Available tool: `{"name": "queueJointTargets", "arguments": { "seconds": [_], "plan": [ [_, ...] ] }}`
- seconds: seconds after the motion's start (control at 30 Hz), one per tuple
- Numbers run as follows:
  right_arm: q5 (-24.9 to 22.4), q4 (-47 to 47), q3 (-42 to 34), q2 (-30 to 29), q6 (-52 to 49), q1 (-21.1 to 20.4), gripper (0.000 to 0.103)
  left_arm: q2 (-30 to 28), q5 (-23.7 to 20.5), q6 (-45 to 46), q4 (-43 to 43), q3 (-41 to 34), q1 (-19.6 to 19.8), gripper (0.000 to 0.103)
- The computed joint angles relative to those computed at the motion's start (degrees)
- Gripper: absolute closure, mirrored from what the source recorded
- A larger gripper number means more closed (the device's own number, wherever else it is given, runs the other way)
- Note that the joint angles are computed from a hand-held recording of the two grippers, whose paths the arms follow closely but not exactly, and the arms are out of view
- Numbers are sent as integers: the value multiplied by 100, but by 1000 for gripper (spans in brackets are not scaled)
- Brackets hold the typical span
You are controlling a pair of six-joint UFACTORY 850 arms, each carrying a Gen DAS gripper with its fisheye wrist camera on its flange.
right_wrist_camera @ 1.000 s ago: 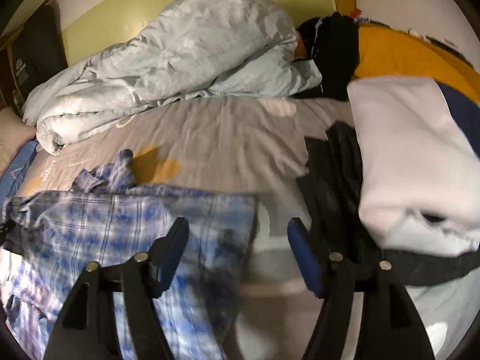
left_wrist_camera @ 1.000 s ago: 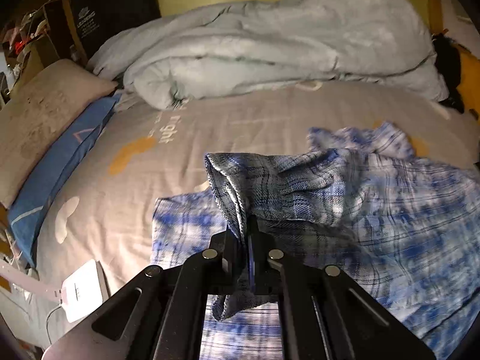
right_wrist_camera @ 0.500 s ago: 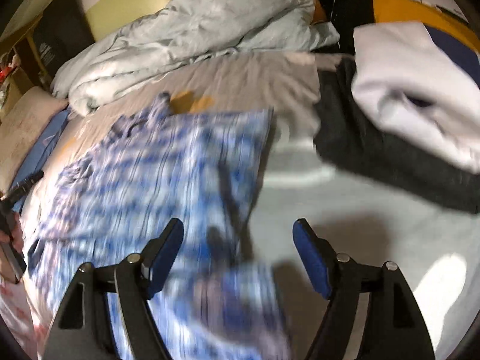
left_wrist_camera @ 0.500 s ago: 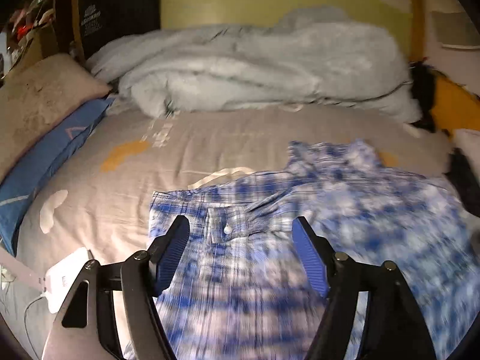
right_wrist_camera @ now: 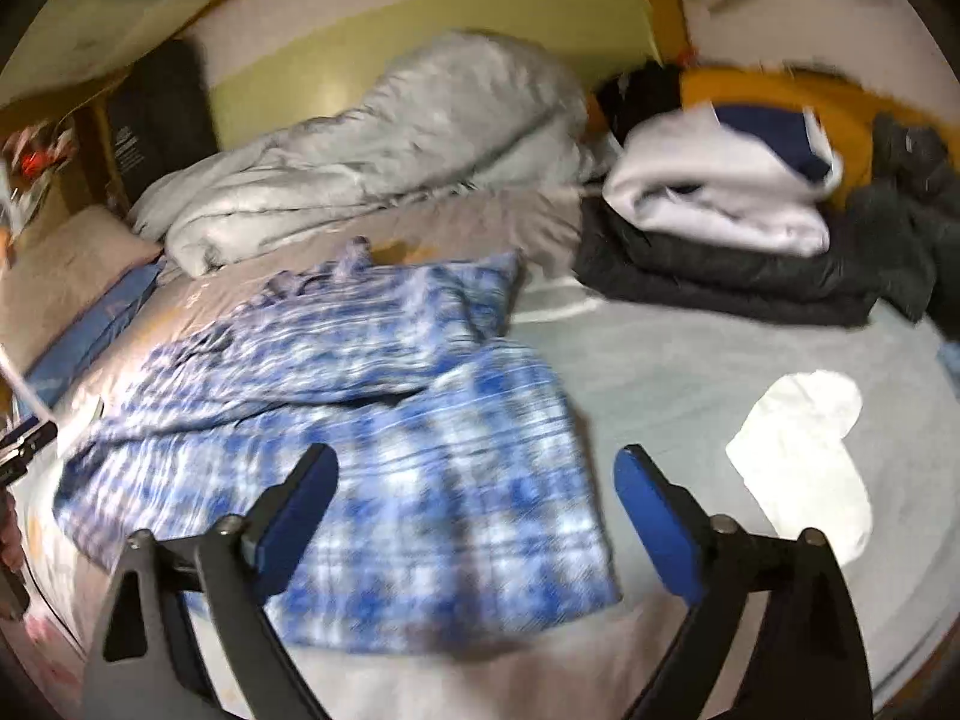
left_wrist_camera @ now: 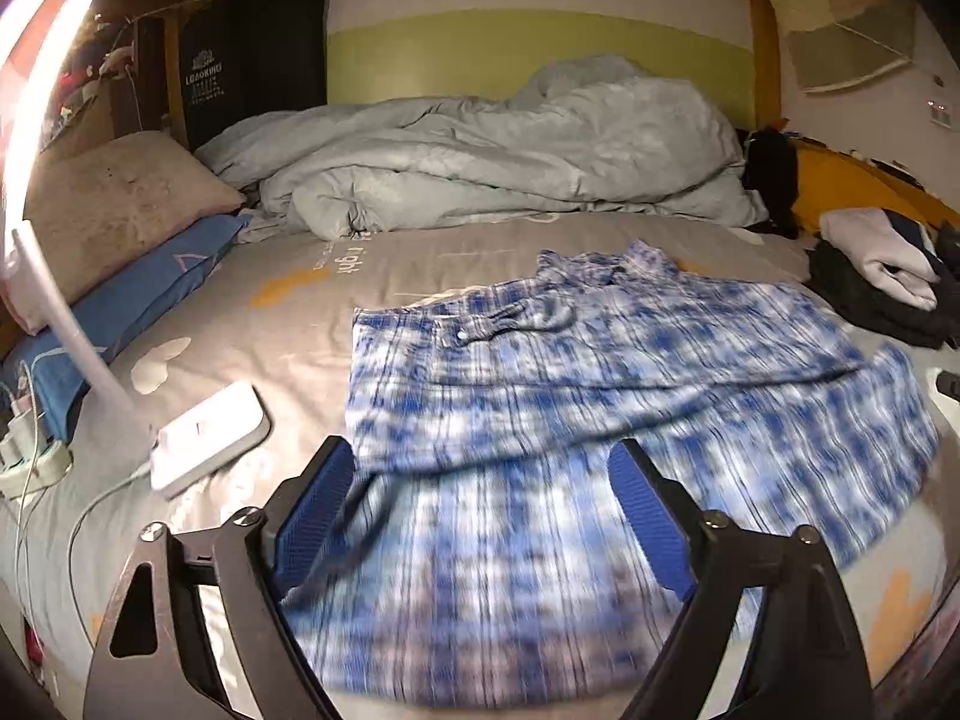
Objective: Fold large clothes
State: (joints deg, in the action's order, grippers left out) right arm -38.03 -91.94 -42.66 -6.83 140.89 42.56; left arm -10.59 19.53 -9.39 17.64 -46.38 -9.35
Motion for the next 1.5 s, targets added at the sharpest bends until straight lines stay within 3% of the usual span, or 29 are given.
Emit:
{"name": "queueJointTargets", "arguments": {
  "seconds": [0.07,0.2,0.43,0.67,0.8,0.87,1.0,1.2,1.4,1.5],
  "plan": [
    [-336,113,-108,-98,-193,280,0,182,188,-88,28,248,-29,5],
    [-955,105,-269,-311,-166,743,0,540,625,-319,254,664,-70,0],
    [-1191,133,-481,-538,-1,1122,0,908,1187,-1502,1139,1123,-17,0],
    [-1309,208,-684,-895,-131,1326,0,819,1165,-584,413,1295,-303,0],
    [-1102,347,-842,-1158,-519,1328,0,508,1013,-110,190,1219,-491,0],
    [-1089,512,-988,-1364,-933,1343,0,374,1011,590,-439,1217,-641,0],
    [-1748,882,-1336,-1833,-1571,1504,0,179,994,754,-497,1159,-721,0],
    [-1364,926,-1468,-2027,-2040,1415,0,-125,1307,1637,-951,1130,-866,0],
    [-1413,1378,-1765,-2326,-2753,1343,0,-522,1048,3009,-2070,843,-1179,0],
    [-1268,1447,-1719,-2303,-2654,1228,0,-684,828,3134,-2465,651,-1179,0]
  ]
}}
